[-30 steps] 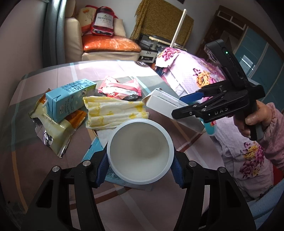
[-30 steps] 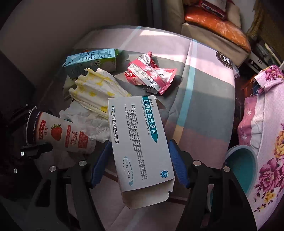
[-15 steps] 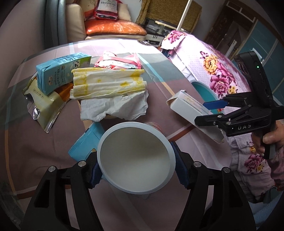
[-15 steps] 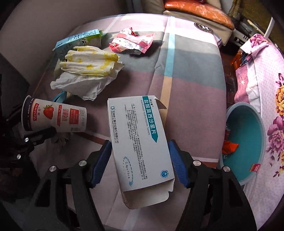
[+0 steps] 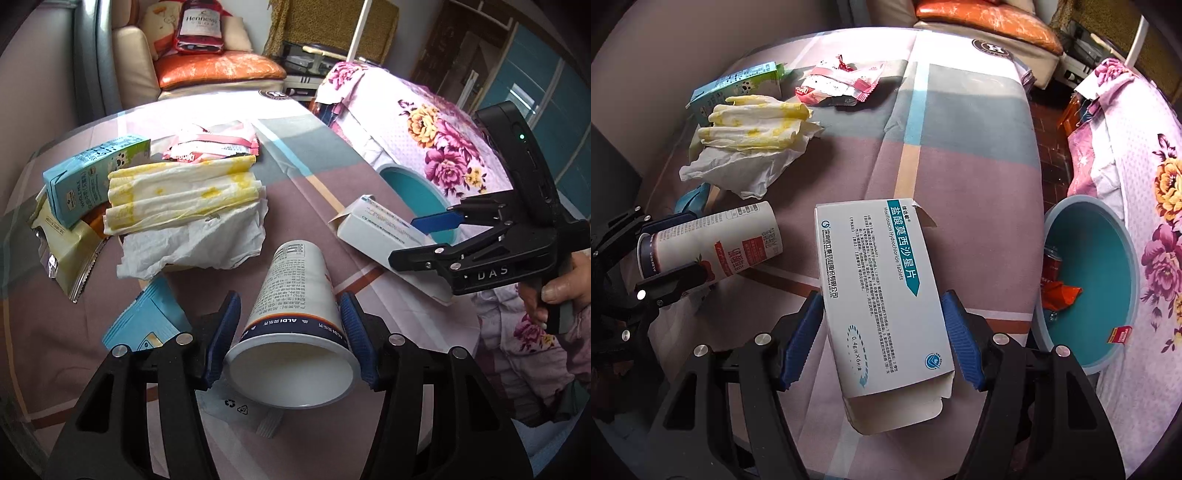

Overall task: Collect trash
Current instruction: 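Lift the medicine box with the right gripper while the left gripper lifts the yogurt cup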

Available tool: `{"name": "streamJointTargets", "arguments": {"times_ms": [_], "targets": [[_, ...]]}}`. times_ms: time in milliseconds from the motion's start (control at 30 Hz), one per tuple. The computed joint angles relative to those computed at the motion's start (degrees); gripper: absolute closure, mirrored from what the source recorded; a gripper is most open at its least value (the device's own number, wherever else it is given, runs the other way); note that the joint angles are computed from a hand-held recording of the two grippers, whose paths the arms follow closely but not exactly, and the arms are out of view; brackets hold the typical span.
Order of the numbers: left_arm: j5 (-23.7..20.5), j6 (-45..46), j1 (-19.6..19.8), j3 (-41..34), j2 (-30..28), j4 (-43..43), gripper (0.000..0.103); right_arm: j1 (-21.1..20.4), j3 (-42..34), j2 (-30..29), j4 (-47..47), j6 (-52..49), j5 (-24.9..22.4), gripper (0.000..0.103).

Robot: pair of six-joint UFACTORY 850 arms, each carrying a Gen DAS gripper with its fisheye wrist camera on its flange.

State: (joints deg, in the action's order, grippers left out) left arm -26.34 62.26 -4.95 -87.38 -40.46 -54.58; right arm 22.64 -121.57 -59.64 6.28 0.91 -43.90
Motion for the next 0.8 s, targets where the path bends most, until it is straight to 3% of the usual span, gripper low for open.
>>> {"name": "streamJointTargets", "arguments": {"times_ms": [200, 400, 500, 600, 667, 700, 733, 800], "targets": [[-4.0, -15.0, -1.5, -5.0, -4.1, 17.0, 0.040, -0.9, -0.4, -0.6, 0.5, 0.5, -1.1, 0.036], [-6.5, -19.6, -1.9, -7.1, -5.6, 21.4, 0.030, -1.3, -1.5, -1.4, 1.8, -0.9, -2.6, 0.033], [-9.0, -23.6, -2.4, -9.6, -7.3, 25.1, 0.029, -1.2, -2.1, -1.9, 1.6, -1.2, -2.8, 0.031], [-8.6, -27.3, -3.3, -10.8, -8.1, 29.3, 0.029, -1.4, -2.8, -2.5, 1.5, -1.0, -3.0, 0.031], [-7.9, -27.5, -3.5, -11.0, -8.2, 30.0, 0.033, -1.5, -3.9, -3.4, 1.5, -0.8, -3.7, 0.031], [-7.8, -27.1, -3.6, -11.1, -8.2, 29.9, 0.047, -1.5, -4.2, -3.7, 1.6, -0.9, -3.9, 0.031], [-8.2, -26.7, -3.6, -11.4, -8.4, 29.3, 0.051, -1.6, -4.3, -3.8, 2.0, -1.2, -3.8, 0.031], [-7.8, -26.0, -3.5, -11.5, -8.4, 27.7, 0.051, -1.7, -4.5, -4.1, 2.7, -1.7, -3.7, 0.031]]}}
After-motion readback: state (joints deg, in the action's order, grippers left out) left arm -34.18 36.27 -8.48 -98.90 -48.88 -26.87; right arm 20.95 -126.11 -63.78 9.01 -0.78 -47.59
